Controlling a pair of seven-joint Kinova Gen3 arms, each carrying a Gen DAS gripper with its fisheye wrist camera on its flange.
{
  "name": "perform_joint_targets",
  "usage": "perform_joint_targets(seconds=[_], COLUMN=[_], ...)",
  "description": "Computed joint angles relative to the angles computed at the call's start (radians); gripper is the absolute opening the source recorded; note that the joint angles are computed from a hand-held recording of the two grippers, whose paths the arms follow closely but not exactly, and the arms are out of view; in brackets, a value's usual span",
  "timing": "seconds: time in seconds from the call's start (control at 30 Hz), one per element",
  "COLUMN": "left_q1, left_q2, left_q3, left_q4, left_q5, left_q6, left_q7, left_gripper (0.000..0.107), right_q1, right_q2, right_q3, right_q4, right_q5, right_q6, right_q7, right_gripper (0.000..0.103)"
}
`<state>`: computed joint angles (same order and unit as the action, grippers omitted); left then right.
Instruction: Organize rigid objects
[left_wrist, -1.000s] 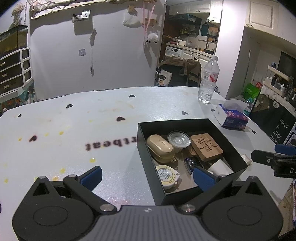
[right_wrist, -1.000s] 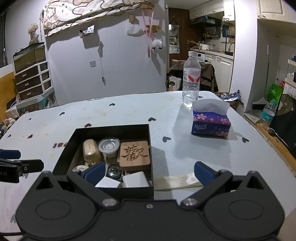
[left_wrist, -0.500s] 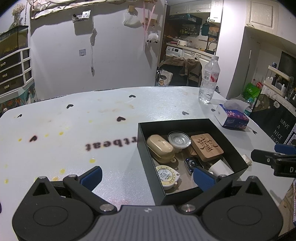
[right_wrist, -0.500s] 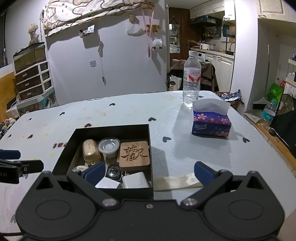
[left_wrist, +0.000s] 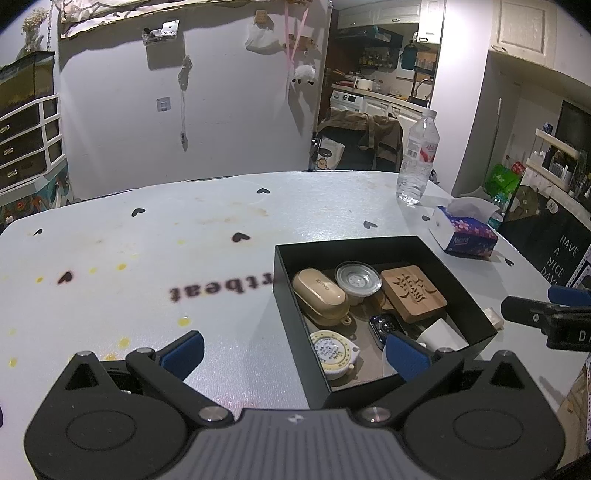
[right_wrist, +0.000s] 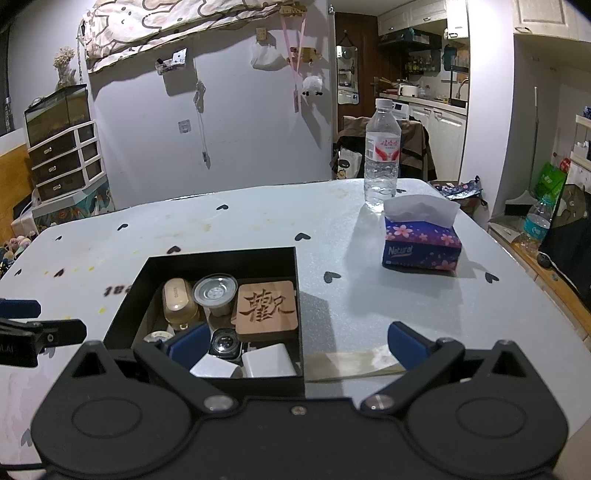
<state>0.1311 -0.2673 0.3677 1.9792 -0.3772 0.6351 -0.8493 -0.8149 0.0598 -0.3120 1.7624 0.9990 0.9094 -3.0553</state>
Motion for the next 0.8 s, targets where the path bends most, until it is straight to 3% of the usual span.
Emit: perform_joint_targets(seconds=[0.8], left_q1=[0.005], left_q2=[0.004], left_q3=[-0.003], left_q4=[-0.001], left_q5=[-0.006], left_q6=[-0.001], left_q7=[0.005], left_gripper=[0.103], right_q1=[0.007], right_q2=[0.006], right_q3=[0.008], right_q4=[-0.003], right_q5=[-0.007], right_q6=[-0.013], right_q7=[0.008], right_gripper=[0.103])
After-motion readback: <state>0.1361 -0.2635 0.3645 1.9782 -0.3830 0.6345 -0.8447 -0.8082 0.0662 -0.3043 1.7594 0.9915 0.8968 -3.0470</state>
